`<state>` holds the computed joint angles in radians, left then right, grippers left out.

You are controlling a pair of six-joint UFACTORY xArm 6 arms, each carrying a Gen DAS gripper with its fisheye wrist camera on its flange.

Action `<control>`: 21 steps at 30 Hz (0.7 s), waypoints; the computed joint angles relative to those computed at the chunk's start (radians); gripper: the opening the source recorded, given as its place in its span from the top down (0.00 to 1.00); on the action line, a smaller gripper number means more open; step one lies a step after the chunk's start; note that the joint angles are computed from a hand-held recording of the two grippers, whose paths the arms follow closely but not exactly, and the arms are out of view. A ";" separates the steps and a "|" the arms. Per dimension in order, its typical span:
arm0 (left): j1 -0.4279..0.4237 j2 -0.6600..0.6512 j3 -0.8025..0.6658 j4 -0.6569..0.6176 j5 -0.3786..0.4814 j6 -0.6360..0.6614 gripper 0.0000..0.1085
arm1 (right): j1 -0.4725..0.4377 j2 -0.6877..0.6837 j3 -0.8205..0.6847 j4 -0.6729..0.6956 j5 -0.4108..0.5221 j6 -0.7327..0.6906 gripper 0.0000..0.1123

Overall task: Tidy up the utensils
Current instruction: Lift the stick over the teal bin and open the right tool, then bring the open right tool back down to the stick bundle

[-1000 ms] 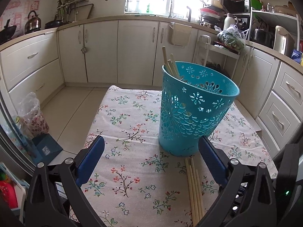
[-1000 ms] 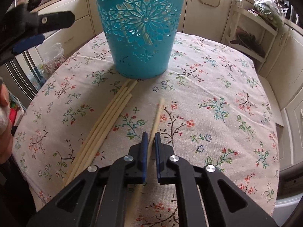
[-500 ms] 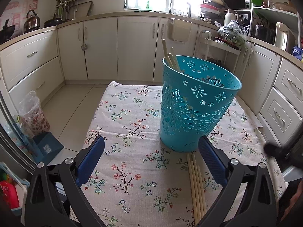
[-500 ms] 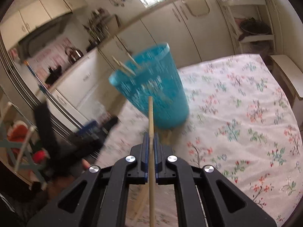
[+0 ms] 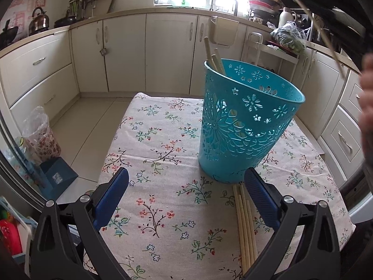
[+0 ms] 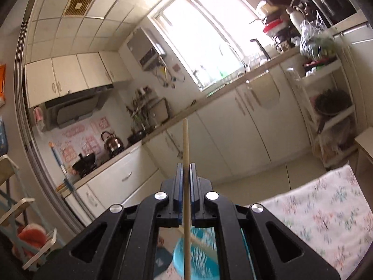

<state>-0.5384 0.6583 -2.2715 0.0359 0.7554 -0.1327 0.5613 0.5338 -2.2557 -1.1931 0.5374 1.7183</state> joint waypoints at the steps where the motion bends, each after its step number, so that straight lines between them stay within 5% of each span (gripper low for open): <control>1: 0.002 0.005 -0.008 -0.005 0.007 0.000 0.12 | -0.002 0.061 -0.086 0.030 0.025 -0.057 0.95; 6: 0.013 0.020 -0.034 -0.029 0.027 0.002 0.12 | -0.001 0.255 -0.351 0.177 0.133 -0.265 0.95; 21: 0.020 0.026 -0.037 -0.016 0.035 -0.028 0.12 | 0.061 -0.006 0.094 0.125 0.149 -0.233 0.93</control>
<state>-0.5182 0.6840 -2.3087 0.0195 0.7902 -0.1607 0.6222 0.5273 -2.1620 -1.0681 0.6862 1.4856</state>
